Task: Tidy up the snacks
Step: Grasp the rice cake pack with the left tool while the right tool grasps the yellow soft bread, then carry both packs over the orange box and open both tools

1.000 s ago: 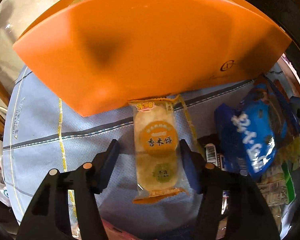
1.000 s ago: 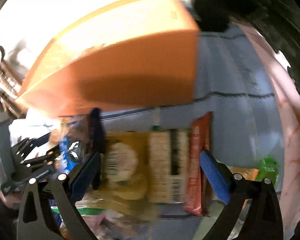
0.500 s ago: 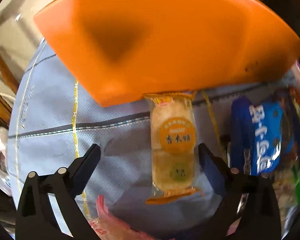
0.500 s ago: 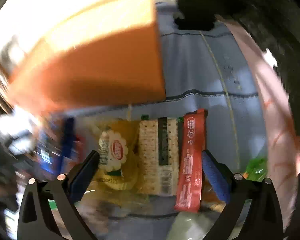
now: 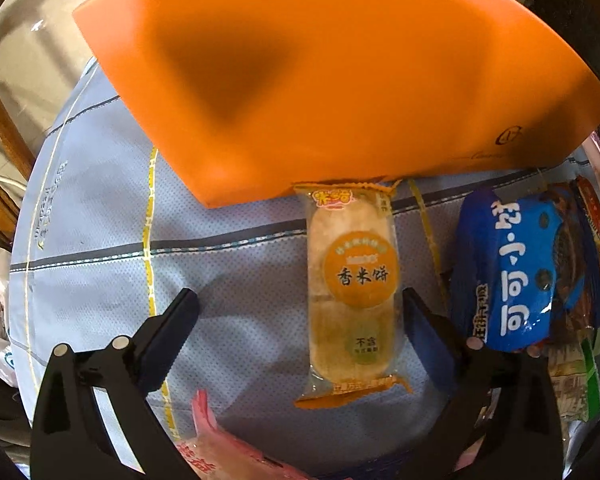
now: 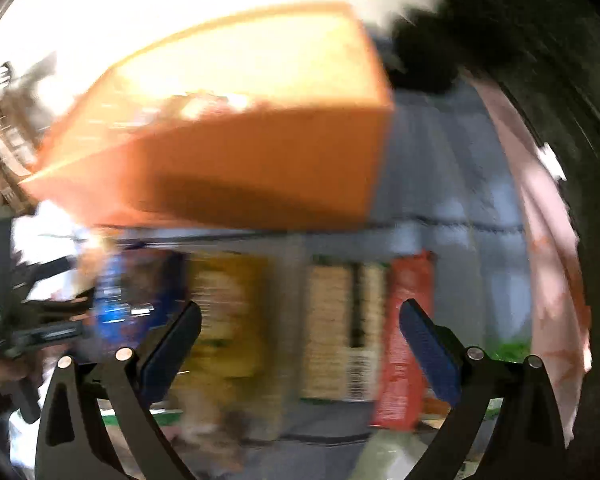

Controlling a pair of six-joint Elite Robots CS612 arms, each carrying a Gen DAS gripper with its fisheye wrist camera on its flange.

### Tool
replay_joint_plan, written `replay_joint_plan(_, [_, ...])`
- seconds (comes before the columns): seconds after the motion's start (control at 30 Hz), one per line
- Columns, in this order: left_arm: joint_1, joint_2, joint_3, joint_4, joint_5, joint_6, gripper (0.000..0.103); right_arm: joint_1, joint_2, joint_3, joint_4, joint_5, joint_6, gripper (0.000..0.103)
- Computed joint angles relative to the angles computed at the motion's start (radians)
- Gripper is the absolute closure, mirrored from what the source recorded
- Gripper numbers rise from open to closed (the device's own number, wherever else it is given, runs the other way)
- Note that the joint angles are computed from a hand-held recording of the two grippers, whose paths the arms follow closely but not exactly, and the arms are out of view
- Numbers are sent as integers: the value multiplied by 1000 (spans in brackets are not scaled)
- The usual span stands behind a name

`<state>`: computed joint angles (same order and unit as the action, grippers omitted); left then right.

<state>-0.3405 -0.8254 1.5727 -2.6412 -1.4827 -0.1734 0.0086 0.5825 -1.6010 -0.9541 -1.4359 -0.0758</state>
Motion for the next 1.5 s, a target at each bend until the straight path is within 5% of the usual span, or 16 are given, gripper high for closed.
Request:
replay_joint_plan(0.07, [2, 3, -9, 9, -1, 4, 5, 18, -3, 31, 7, -97, -9, 4])
replay_joint_plan(0.17, [6, 10, -34, 38, -2, 7, 5, 12, 15, 18, -28, -126, 36, 4])
replay_joint_plan(0.3, [1, 5, -31, 50, -5, 15, 5, -61, 32, -24, -35, 71, 176, 4])
replay_joint_plan(0.37, [-3, -1, -21, 46, -8, 17, 5, -74, 32, -41, -56, 76, 206, 3])
replay_joint_plan(0.5, [3, 9, -44, 67, -13, 26, 4, -42, 3, 23, 0, 11, 88, 4])
replay_joint_plan(0.8, [5, 26, -64, 74, -10, 21, 4, 34, -17, 95, -52, -25, 38, 6])
replay_joint_plan(0.83, [5, 27, -64, 73, -11, 21, 4, 45, -29, 113, -36, -45, 50, 47])
replay_joint_plan(0.87, [6, 28, -63, 69, -12, 23, 4, 48, -28, 116, -27, -64, 63, 67])
replay_joint_plan(0.9, [8, 29, -61, 64, -14, 26, 4, 48, -22, 104, -36, -56, 61, 67])
replay_joint_plan(0.93, [8, 28, -56, 50, -20, 31, 10, 48, -22, 101, -32, -47, 49, 68])
replay_joint_plan(1.03, [4, 15, -25, -37, -40, 93, 68, 44, -17, 60, -15, -32, 48, 68])
replay_joint_plan(1.5, [10, -44, 18, -96, -79, 71, 68, -17, -33, -69, -98, 41, 139, 68])
